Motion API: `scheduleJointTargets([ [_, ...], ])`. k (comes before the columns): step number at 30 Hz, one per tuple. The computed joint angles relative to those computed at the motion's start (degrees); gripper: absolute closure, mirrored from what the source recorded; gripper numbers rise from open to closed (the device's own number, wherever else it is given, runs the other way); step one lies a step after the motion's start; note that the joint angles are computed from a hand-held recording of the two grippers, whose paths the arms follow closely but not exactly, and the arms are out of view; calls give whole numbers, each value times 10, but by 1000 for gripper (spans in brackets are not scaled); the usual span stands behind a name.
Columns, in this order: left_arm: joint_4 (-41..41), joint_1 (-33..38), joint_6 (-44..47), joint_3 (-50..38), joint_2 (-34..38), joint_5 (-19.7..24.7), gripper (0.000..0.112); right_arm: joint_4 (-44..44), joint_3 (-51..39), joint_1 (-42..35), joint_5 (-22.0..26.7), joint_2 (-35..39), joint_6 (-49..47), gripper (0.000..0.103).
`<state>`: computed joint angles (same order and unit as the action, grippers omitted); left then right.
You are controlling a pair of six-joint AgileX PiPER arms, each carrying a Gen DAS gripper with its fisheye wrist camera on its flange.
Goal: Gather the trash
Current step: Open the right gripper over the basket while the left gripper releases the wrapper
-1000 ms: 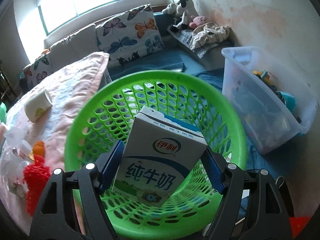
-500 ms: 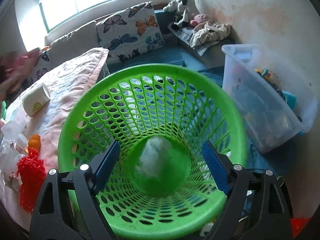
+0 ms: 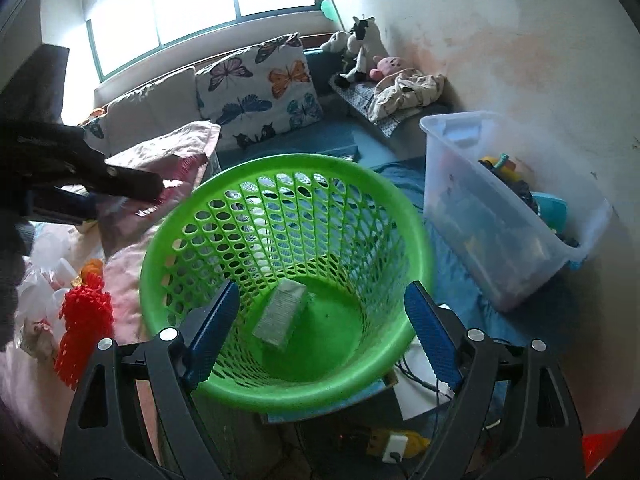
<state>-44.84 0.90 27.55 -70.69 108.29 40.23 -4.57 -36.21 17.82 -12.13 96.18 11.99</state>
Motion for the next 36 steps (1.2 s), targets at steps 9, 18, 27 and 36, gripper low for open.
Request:
scheduleJointTargets([
  [9, 14, -23, -16, 5, 15, -27, 49, -65, 33, -19, -22, -21, 73, 19],
  [18, -28, -20, 45, 42, -21, -43, 29, -38, 44, -5, -23, -37, 59, 19],
  [27, -49, 14, 101, 113, -102, -52, 29, -40, 59, 20, -13, -68, 63, 19],
  [36, -64, 95, 178, 204, -218, -49, 29, -132, 61, 77, -12, -73, 180, 19],
])
